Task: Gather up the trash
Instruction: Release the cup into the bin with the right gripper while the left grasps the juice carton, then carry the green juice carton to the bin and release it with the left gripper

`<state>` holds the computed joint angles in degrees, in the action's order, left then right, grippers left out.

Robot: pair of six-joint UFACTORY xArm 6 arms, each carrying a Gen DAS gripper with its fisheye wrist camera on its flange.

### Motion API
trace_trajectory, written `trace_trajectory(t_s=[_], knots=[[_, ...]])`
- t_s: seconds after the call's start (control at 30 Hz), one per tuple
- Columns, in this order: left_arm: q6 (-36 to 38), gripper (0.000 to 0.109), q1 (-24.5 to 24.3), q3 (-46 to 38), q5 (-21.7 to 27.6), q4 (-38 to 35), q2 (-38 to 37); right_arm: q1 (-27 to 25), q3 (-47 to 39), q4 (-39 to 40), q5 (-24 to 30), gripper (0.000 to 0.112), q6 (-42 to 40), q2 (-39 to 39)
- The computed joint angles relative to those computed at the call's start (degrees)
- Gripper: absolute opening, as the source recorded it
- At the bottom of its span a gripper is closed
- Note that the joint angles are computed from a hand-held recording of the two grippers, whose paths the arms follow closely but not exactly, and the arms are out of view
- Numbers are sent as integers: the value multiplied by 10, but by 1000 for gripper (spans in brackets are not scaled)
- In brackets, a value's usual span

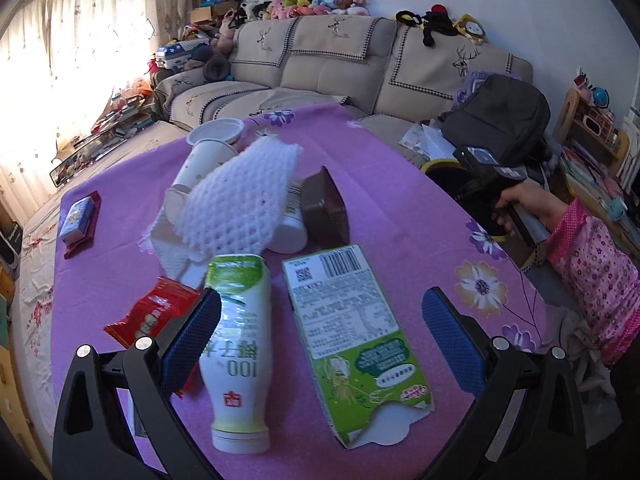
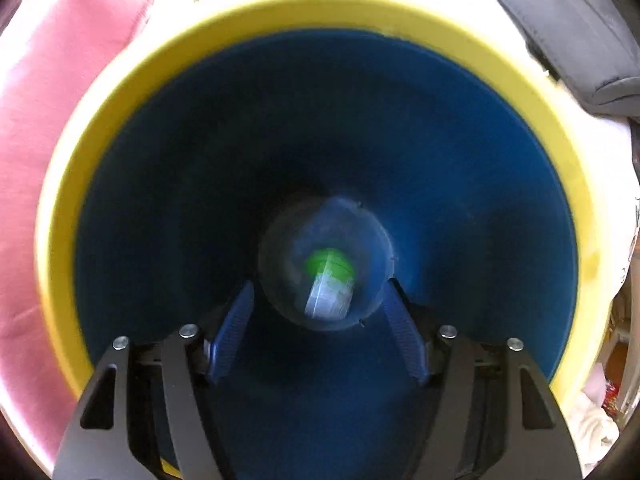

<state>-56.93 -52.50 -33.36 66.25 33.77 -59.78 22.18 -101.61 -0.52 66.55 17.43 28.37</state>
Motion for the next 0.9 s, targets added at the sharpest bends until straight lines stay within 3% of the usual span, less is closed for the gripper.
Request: trace_trajectory(t_s=[0.2,0.47,0.77,0.9], knots=[[-42,99,-26,-12,-19,-27,61,13,150,0,-111,64,-5,-134],[-87,99,-1,-24,-9,-40,141,37,353,2,-253,69,-23,-312],[-103,99,35,-18,-27,-65,189,53,435,13,-296,70,-43,-390],[-101,83,49,-15,-36,-67,198,54,459,19,-312,70,-47,-407]])
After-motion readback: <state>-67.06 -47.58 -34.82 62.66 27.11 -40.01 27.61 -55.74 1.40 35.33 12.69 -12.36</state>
